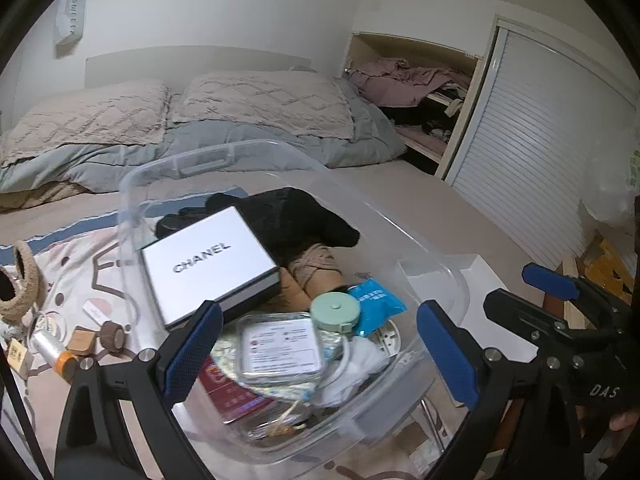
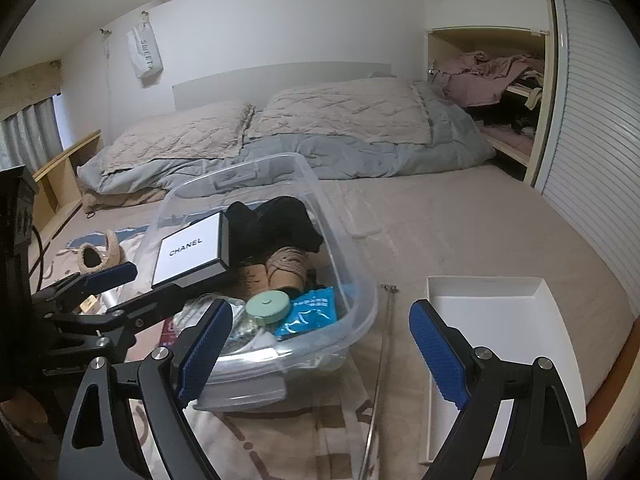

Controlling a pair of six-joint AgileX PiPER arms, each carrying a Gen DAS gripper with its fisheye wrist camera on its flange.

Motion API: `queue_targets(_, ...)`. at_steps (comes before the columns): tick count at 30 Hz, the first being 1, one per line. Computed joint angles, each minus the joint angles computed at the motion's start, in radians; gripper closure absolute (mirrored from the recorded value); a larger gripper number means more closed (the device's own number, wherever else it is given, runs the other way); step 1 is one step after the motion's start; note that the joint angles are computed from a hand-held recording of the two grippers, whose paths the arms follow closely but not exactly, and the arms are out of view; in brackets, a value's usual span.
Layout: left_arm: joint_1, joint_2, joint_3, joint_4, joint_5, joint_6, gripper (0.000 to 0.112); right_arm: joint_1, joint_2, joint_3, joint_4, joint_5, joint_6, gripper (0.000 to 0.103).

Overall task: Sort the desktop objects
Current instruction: 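Withdraw both tools from the bin back over the bed items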

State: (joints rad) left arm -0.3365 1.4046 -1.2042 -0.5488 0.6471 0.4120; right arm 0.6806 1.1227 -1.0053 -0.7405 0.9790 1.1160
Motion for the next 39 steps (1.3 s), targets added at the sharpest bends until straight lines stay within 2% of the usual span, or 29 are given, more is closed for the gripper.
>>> queue_targets(4, 0.049, -0.024, 0.018, -0.012, 0.014, 0.027, 0.009, 0.032, 0.036, -0.02, -0.016, 0.012, 0.033, 0.013)
queue_targets(9, 0.12, -0.047, 0.044, -0.014, 0.014, 0.055, 0.009, 0.086, 0.068, -0.03, -0.054, 0.034, 0.095, 0.013)
queue_targets(11, 0.159, -0.051, 0.054, -0.043, 0.024, 0.101, 0.009, 0.107, 0.078, -0.033, -0.077, 0.047, 0.124, 0.002)
queue_targets(12, 0.179, -0.052, 0.058, -0.056, 0.029, 0.125, 0.009, 0.127, 0.083, -0.031, -0.101, 0.059, 0.146, 0.0)
queue_targets(17, 0.261, -0.059, 0.08, -0.093, 0.036, 0.204, 0.009, 0.178, 0.13, -0.052, -0.145, 0.111, 0.189, 0.0)
queue_targets(23, 0.384, -0.068, 0.112, -0.183, 0.067, 0.342, 0.009, 0.208, 0.17, -0.062, -0.172, 0.095, 0.258, 0.0)
queue_targets(27, 0.466, -0.079, 0.128, -0.213, 0.058, 0.422, 0.009, 0.24, 0.225, -0.085, -0.2, 0.077, 0.317, 0.0)
queue_targets(39, 0.836, -0.022, 0.107, -0.405, 0.152, 0.729, 0.009, 0.296, 0.393, -0.22, -0.25, 0.037, 0.392, 0.0)
